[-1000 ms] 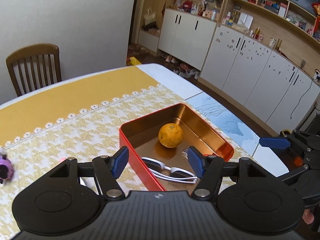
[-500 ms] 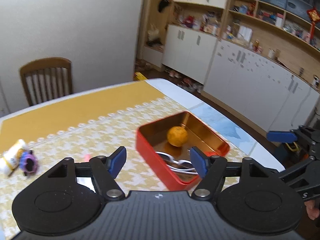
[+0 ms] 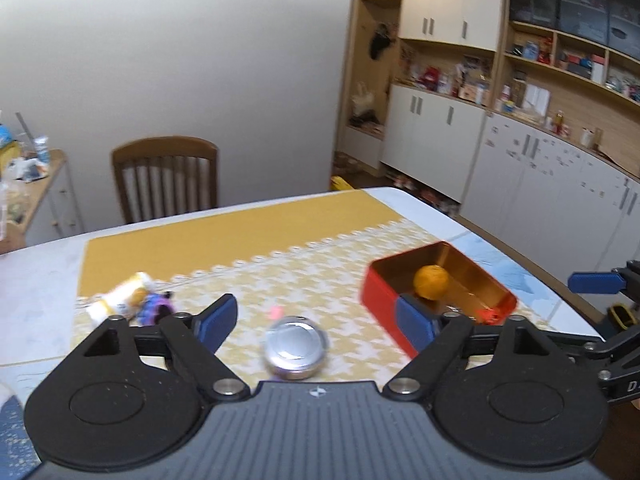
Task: Organize rigid objects
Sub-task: 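Withdraw both tools from the red tin box back over the table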
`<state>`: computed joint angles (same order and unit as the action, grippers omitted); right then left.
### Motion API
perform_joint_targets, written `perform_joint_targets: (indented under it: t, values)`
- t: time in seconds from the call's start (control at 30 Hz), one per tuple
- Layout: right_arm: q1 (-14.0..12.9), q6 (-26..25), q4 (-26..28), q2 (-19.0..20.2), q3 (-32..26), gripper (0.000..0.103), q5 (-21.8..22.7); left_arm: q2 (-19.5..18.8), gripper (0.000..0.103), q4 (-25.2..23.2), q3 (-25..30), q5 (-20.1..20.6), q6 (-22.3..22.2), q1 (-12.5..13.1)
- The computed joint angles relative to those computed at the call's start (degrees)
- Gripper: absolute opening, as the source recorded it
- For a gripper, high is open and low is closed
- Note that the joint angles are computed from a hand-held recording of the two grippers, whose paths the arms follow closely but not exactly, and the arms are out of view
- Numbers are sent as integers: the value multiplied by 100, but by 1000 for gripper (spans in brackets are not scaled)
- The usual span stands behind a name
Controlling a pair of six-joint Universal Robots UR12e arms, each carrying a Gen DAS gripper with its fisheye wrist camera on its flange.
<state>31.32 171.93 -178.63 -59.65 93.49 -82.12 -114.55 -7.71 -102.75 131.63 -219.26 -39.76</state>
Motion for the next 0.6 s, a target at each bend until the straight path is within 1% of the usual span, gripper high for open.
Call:
perform_joint_targets:
  t: [0.13,0.2,0.27,0.5,0.6]
  values:
    - [68,-51,19,53,-3,103,139,116,94,-162,-240,313,-330,-9]
    - [102,-106,73,90,-26,103,253,158,95,-251,-349,469,-479,-10]
    - [141,-161,126,127,-46,103,360,214,97,-398,-452,496,-641,14]
    - [270,-431,511,326,-262,103,643,299,97,-722,-688,614,-1120,97]
    - [310,-562,664,430,-377,103,690,326,97,-774,-768,632,-1189,172]
